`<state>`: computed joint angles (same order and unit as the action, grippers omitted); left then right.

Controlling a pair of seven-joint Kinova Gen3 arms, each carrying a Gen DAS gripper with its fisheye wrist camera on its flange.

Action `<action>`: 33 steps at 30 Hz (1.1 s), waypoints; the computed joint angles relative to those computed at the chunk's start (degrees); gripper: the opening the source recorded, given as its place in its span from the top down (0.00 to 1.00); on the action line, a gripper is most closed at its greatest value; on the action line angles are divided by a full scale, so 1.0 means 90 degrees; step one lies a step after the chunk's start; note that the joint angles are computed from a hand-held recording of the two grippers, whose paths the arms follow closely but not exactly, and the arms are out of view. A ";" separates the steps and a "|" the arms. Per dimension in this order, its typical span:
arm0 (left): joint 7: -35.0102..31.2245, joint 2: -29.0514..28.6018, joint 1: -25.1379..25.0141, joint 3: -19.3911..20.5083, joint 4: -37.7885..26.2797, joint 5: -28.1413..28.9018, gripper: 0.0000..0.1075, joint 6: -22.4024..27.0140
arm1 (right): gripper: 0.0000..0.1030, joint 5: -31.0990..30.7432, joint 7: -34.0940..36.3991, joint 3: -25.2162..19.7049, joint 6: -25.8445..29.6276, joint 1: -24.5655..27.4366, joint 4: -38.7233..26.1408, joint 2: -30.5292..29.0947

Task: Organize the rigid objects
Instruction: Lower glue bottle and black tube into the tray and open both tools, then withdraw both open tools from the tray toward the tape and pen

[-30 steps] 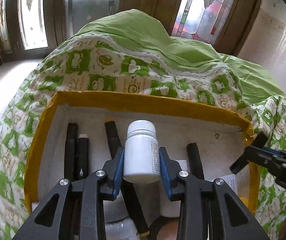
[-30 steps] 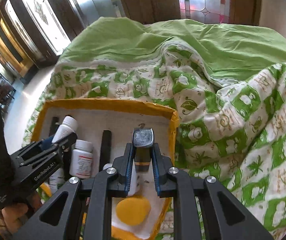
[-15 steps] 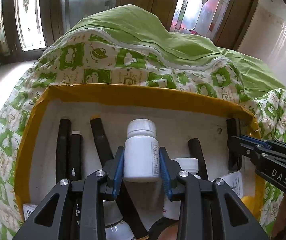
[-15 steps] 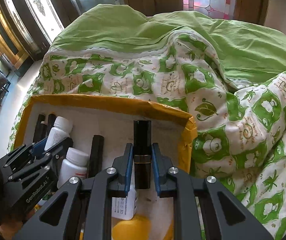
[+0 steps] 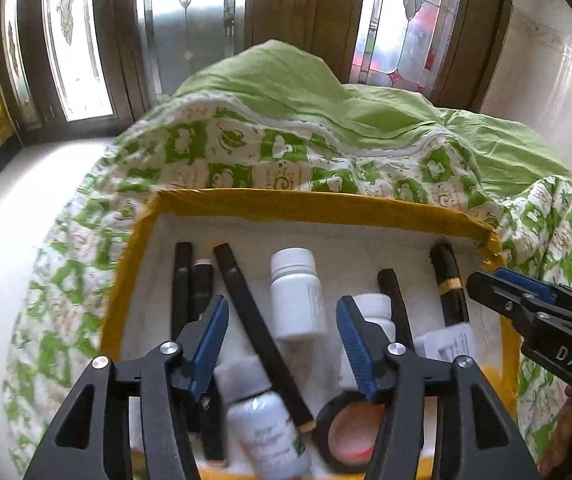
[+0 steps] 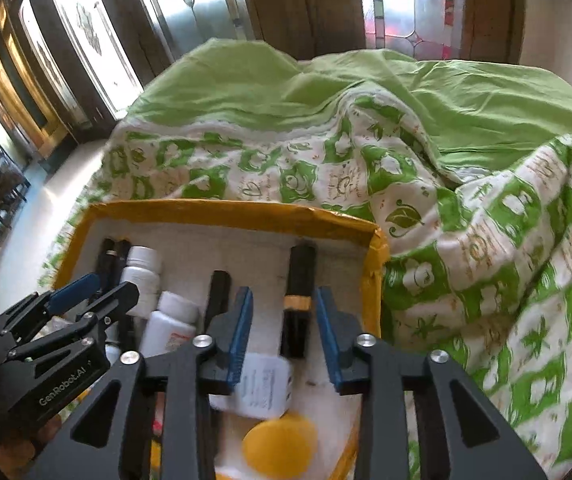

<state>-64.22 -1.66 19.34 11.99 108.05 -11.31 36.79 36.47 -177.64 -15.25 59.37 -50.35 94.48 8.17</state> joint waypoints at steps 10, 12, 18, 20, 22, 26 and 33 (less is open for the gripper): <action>-0.0083 -0.1284 -0.0177 0.0315 0.0510 -0.0013 0.30 0.0653 | 0.41 0.0799 -0.1831 -0.0595 0.0301 -0.0535 0.0457 -0.0459; -0.0182 -0.1501 -0.0217 0.0316 0.0627 0.0161 0.29 0.0781 | 0.41 0.0891 -0.2030 -0.0734 0.0406 -0.0694 0.0459 -0.0438; -0.0390 -0.2376 -0.0407 0.0418 0.1205 0.0530 0.29 0.1186 | 0.41 0.0929 -0.2486 -0.0977 0.0348 -0.1141 0.0524 -0.0392; -0.0489 -0.2641 -0.0482 0.0465 0.1391 0.0579 0.29 0.1297 | 0.41 0.0970 -0.2661 -0.1037 0.0334 -0.1315 0.0540 -0.0363; -0.0608 -0.3004 -0.0547 0.0451 0.1659 0.0618 0.29 0.1408 | 0.41 0.0994 -0.2819 -0.1070 0.0320 -0.1462 0.0570 -0.0356; -0.1039 -0.3551 -0.0539 -0.0058 0.2147 0.1040 0.29 0.1571 | 0.41 0.0955 -0.3220 -0.1118 0.0224 -0.1652 0.0709 -0.0400; -0.1680 -0.4023 -0.0826 -0.1046 0.2519 0.1896 0.29 0.1567 | 0.41 0.0688 -0.3889 -0.1195 -0.0223 -0.1604 0.1095 -0.0576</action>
